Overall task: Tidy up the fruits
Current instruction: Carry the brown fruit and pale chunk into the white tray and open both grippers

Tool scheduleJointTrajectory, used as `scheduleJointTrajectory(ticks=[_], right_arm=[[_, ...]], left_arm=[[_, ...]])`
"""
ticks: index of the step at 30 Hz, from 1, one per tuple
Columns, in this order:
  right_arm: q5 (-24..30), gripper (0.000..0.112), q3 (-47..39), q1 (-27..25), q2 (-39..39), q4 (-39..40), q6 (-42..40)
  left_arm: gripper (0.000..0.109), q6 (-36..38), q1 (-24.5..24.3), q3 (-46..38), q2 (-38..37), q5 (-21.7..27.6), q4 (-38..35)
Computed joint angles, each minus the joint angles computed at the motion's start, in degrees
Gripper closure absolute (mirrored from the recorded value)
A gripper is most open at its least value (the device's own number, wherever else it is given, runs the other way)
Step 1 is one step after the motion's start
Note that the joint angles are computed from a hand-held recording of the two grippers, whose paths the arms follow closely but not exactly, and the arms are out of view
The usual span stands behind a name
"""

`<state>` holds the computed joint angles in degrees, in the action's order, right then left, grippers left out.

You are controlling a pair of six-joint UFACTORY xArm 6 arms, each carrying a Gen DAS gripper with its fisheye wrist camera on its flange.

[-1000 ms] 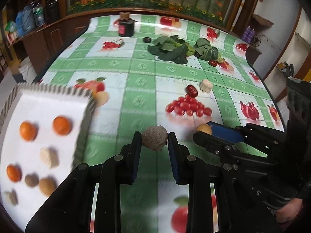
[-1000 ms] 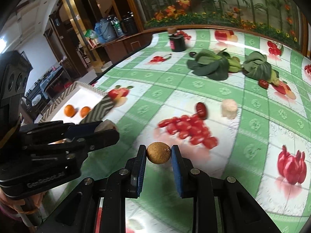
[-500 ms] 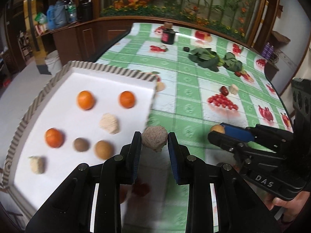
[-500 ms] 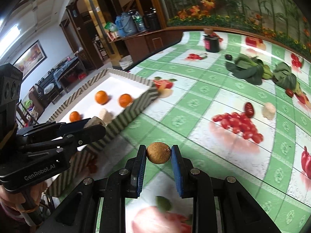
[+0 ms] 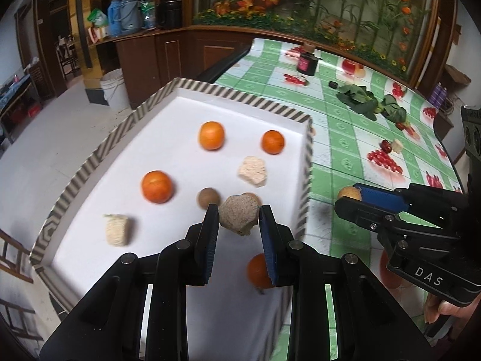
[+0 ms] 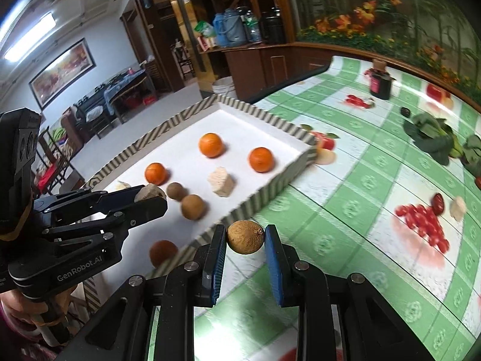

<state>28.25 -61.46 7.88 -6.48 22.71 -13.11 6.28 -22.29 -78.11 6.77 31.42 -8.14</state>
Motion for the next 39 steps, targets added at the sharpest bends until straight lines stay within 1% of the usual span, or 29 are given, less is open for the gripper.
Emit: scheduleJointTrajectory(ticks=[9, 18, 25, 39], right_arm=[[1.62, 0.087, -4.96, 2.48, 4.32, 0.12, -1.76], [3.21, 0.087, -9.92, 4.62, 8.51, -0.37, -2.54], [4.21, 0.087, -14.12, 4.29, 12.02, 0.77, -3.16], [7.33, 0.087, -24.27, 4.02, 21.11, 0.13, -2.04]], left_arm=[[0.082, -0.03, 2.6, 2.98, -2.01, -0.35, -0.84], [0.082, -0.35, 4.1, 4.89, -2.7, 0.49, -0.6], [0.082, 0.12, 4.33, 4.41, -1.75, 1.36, -1.1], [0.082, -0.04, 4.18, 2.35, 0.65, 2.65, -1.69]])
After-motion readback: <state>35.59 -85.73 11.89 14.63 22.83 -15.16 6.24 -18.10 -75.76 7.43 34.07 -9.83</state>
